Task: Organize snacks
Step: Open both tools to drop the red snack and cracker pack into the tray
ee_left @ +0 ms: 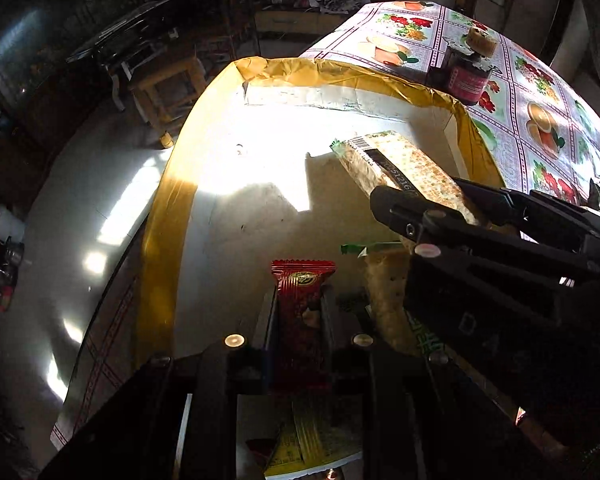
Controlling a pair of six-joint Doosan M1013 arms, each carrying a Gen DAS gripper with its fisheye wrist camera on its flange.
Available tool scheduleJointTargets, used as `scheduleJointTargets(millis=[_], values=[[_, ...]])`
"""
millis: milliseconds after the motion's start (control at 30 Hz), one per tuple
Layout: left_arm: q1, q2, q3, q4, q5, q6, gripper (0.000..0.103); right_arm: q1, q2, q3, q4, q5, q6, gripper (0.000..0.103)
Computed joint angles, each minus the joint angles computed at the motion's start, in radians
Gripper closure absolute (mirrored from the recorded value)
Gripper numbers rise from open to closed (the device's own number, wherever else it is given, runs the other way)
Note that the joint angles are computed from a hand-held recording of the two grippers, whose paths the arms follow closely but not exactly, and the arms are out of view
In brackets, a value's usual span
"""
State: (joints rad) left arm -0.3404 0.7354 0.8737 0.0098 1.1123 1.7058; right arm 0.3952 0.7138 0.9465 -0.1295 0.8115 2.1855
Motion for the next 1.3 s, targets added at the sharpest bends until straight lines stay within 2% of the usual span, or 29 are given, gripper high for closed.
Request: scheduleJointTargets(millis=[167, 233, 300, 533, 600, 767, 967, 1300], values=[[-0.002, 0.001, -0.003, 0.013, 0.007, -0.01, 0.082, 0.001, 0.002, -0.006, 0.0, 0.01, -0.008, 0.053], [-0.002, 0.001, -0.005, 0.023, 0.012, -0.018, 0.077, -0.001, 0.0, -0.001, 0.011, 0.001, -0.009, 0.053], [-0.002, -0.001, -0.002, 0.037, 0.01, -0.03, 0.067, 0.001, -0.007, 0.009, 0.007, -0.009, 0.001, 0.052], [0.004, -0.04, 0.044, 0.025, -0.029, -0.041, 0.059, 0.011, -0.073, 0.103, -0.048, -0.076, 0.077, 0.052], [0.003, -0.056, 0.062, 0.011, -0.045, -0.035, 0.053, 0.017, -0.106, 0.151, -0.086, -0.109, 0.128, 0.052], [-0.005, -0.104, 0.121, -0.016, -0.086, -0.019, 0.05, 0.03, -0.202, 0.298, -0.209, -0.189, 0.301, 0.048], [-0.03, -0.142, 0.173, -0.041, -0.105, 0.018, 0.049, 0.041, -0.299, 0.446, -0.342, -0.21, 0.502, 0.047], [-0.084, -0.186, 0.239, -0.069, -0.123, 0.07, 0.048, 0.047, -0.424, 0.635, -0.501, -0.183, 0.771, 0.043]])
